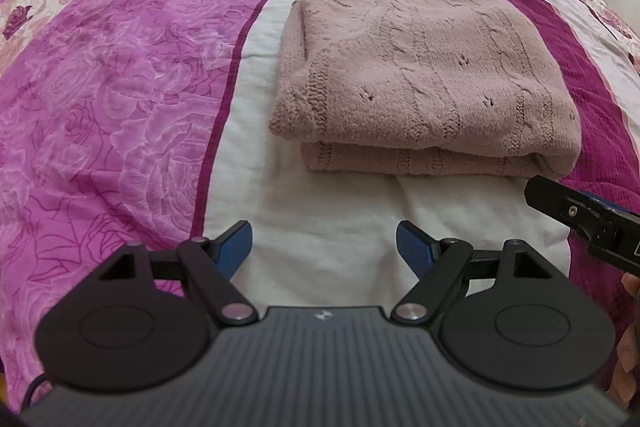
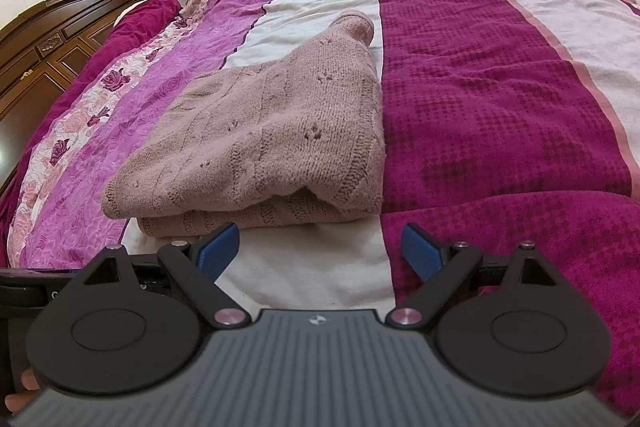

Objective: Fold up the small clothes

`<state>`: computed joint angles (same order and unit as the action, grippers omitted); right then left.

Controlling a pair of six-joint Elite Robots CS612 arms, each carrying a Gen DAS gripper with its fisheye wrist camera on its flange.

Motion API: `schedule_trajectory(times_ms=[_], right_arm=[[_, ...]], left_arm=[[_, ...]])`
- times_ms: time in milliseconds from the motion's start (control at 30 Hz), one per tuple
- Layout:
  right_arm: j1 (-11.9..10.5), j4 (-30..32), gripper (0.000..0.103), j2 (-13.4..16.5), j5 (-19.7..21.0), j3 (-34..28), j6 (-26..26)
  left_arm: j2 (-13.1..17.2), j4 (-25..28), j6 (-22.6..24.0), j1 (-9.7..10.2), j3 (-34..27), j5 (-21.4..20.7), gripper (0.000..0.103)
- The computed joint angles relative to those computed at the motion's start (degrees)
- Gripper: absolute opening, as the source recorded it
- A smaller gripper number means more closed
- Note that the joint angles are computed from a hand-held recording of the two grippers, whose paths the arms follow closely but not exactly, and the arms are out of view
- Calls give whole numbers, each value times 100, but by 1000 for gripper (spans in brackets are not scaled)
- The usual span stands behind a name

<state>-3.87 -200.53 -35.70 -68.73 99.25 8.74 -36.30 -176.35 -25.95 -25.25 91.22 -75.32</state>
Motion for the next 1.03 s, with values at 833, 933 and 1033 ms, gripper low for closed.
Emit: schedule_trajectory(times_ms=[833, 933, 1033], right_arm=[[-1, -2, 92, 5, 5, -5, 4], [-3, -4, 92, 4, 7, -2, 1], [-3, -4, 92, 4, 7, -3, 3]], left_arm=[[-7, 87, 7, 6, -9, -36, 81], [-4, 101, 14, 2, -11, -59, 81], [-5, 140, -1, 3, -12, -97, 81]])
